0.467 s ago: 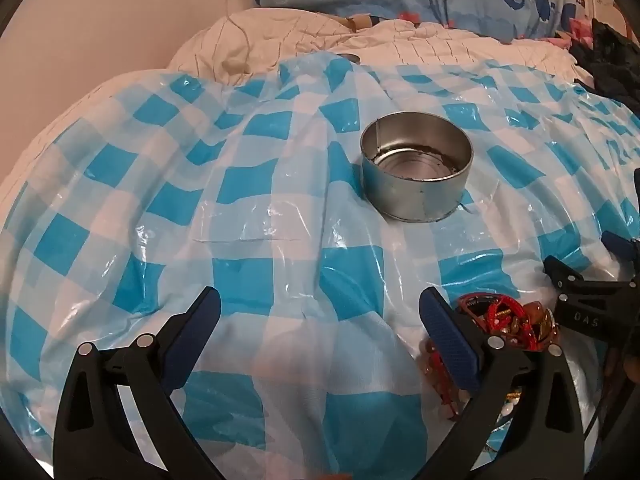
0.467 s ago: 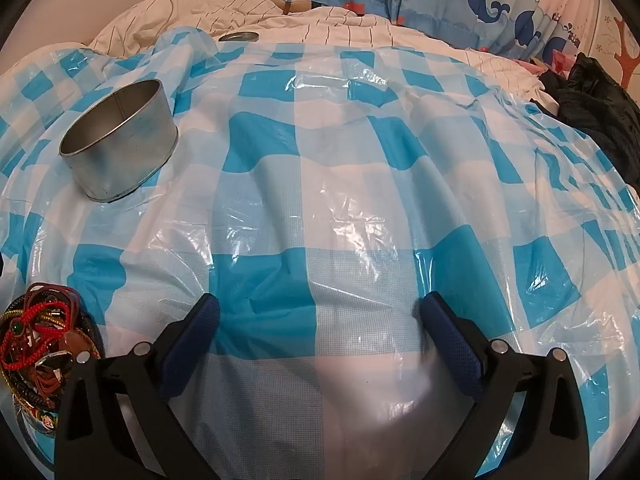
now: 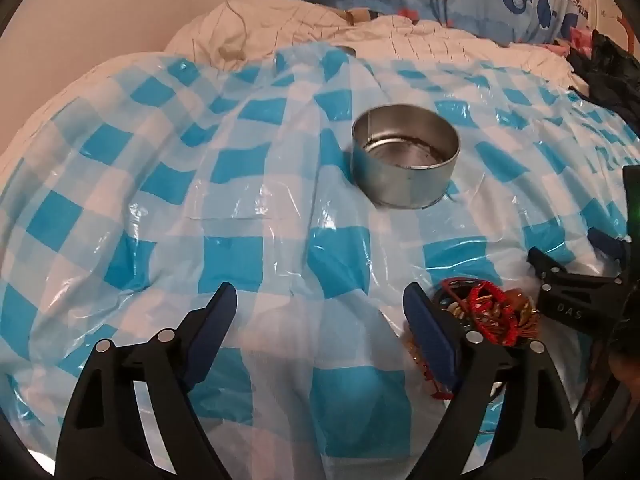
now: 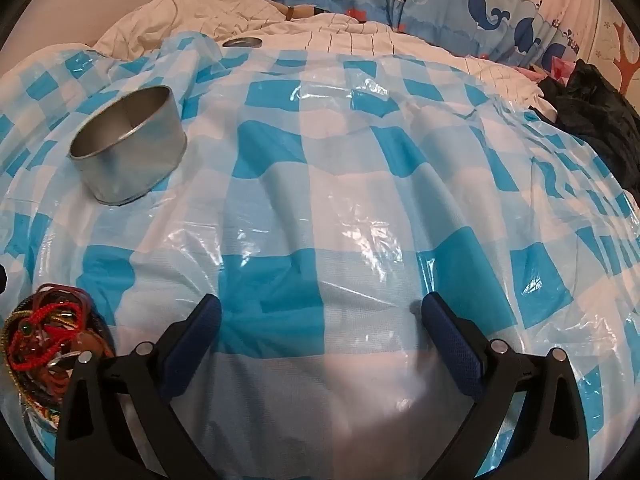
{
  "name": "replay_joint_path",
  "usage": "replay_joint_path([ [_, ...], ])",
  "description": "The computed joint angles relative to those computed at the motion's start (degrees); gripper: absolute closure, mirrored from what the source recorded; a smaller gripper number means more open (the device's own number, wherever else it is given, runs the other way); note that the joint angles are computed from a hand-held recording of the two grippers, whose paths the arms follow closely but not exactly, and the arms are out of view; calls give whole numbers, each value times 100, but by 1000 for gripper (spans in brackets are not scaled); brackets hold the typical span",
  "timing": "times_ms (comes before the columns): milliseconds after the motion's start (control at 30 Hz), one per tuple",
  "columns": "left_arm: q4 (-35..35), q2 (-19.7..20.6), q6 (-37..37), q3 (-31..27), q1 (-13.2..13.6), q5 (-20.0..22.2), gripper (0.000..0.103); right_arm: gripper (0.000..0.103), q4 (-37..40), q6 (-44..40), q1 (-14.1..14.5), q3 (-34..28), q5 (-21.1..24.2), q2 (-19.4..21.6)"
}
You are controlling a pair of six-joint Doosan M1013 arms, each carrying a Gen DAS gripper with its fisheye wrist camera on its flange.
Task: Organize jewelry
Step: 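Move both tools toward the pile of bracelets beside the silver tin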
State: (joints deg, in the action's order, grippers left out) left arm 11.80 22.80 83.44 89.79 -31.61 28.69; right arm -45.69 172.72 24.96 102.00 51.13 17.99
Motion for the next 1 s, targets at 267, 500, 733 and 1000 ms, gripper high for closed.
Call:
replay_joint_path([
  [267,1060,-267,-934,321,-64,-461,14,7,-691,205,496,137,-187,-383],
  [500,564,-315,-770,364,22,-458,10,7,-1298,999,644,396,-753,-488],
  [733,235,-278,-443,396,-27,-344,9,7,-1478,1105,689,405,-744,-469],
  [1000,51,-260,-308,392,-25,-505,8,7,-1477,1174,657,424,-767,-451],
])
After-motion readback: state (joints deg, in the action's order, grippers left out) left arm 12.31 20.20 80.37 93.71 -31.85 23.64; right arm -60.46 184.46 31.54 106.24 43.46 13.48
